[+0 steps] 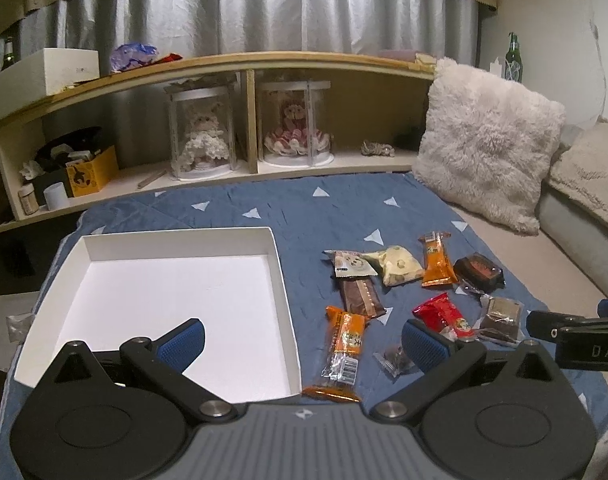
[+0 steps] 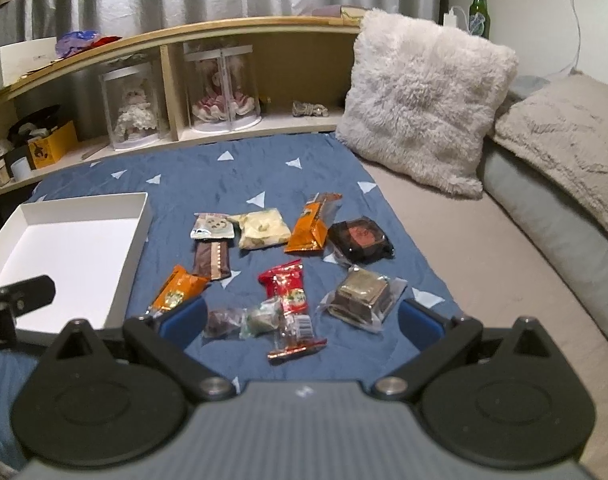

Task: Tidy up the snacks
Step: 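Grasp the orange-wrapped bar with the left tool while the right tool grasps the clear-wrapped square cake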

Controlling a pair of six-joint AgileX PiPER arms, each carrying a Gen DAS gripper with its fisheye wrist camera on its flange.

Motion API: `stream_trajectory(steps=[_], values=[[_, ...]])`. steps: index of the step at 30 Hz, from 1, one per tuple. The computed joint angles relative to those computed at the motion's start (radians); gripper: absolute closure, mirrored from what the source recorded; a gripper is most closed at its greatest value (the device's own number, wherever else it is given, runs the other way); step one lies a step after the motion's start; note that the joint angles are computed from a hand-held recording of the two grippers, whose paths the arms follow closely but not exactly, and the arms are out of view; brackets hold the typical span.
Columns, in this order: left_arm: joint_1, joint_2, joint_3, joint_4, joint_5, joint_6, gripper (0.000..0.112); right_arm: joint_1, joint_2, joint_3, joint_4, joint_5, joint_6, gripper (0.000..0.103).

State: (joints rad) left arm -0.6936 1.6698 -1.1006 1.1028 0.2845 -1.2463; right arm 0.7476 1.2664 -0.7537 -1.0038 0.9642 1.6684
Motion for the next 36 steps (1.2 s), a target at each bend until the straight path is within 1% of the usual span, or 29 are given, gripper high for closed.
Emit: stream_trajectory(steps=[2,7,10,13,16,18,22,25,29,32,36], values=[[0.005,0.035,-0.042,-0.072,0.004,0.078,0.009,-0.037,0.006,-0.007,0.018,-0.031,-0.031,0.0],[0.033,0.144,-0.182,-0.427,0.021,0.432,0.009,-0.157,0.044,-0.036,0.056,-0.107,-0.106,0.0],[0.033,0.194,-0.239,-0.473,0.041,0.487,0.009,-0.235,0.08,-0.053,0.075,-0.163,-0.141,0.001],[0.036,0.254,-0.314,-0.548,0.066,0.577,0.009,-0.318,0.122,-0.08,0.123,-0.21,-0.2,0.001],[0.05,0.316,-0.396,-0.697,0.095,0.73,0.009,-0.375,0.161,-0.105,0.13,-0.232,-0.235,0.001],[0.055,0.35,-0.444,-0.768,0.118,0.807,0.009,-0.404,0.192,-0.127,0.13,-0.237,-0.263,0.001],[0.056,0.411,-0.522,-0.804,0.153,0.866,0.009,-0.484,0.249,-0.178,0.191,-0.277,-0.345,0.001],[0.06,0.454,-0.579,-0.851,0.179,0.933,0.009,-0.526,0.299,-0.219,0.22,-0.291,-0.384,0.001],[0.069,0.501,-0.641,-0.924,0.205,1.029,0.009,-0.605,0.38,-0.293,0.321,-0.32,-0.489,0.001],[0.078,0.539,-0.694,-1.001,0.236,1.134,0.009,-0.662,0.432,-0.342,0.408,-0.334,-0.574,0.001],[0.096,0.569,-0.724,-1.117,0.237,1.272,0.009,-0.746,0.488,-0.389,0.553,-0.356,-0.685,0.001]])
